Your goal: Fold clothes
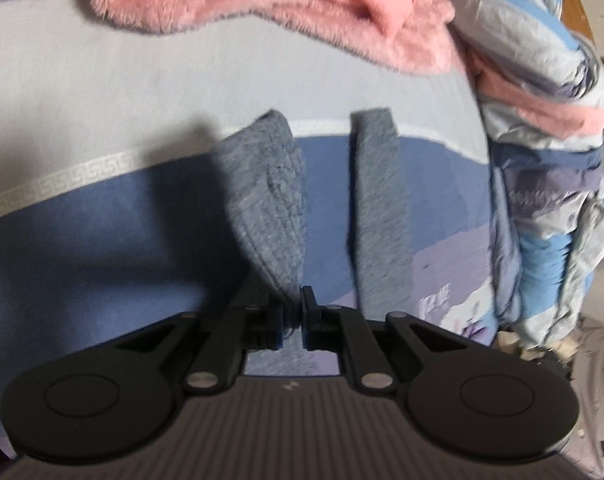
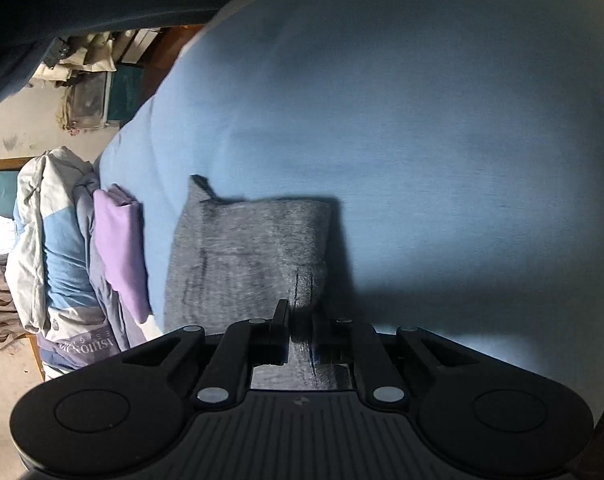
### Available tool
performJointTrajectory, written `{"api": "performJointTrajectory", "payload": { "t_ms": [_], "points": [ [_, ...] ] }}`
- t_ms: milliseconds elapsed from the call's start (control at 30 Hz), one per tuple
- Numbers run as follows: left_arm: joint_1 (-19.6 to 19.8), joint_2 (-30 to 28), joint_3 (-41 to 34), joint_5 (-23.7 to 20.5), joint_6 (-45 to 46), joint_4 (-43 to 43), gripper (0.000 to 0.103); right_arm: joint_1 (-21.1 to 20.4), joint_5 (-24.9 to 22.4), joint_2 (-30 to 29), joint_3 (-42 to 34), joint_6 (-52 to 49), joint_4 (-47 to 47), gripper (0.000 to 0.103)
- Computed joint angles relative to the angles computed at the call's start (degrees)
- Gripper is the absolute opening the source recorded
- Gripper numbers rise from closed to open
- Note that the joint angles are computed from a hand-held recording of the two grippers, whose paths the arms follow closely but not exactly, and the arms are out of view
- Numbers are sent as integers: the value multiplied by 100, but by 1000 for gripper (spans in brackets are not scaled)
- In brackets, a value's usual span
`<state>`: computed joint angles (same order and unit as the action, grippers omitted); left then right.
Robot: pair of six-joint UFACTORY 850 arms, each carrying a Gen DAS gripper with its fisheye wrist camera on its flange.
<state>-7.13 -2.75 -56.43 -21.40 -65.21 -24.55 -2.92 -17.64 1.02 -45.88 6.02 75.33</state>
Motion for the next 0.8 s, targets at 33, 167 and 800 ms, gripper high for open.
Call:
{"api": "performJointTrajectory", "payload": {
  "t_ms": [33,167,800],
  "points": [
    [-45,-29,-30,-36,-87,103,8,-25,-34,-5,28,-144,139,10],
    [-229,-184,-198,-225,-317,451,9,-83,-154,-61,38,-460,269,10],
    [-365,-275,-436,-504,-527,775,9,-235,-502,-158,-11,-434,127,11]
  ]
}}
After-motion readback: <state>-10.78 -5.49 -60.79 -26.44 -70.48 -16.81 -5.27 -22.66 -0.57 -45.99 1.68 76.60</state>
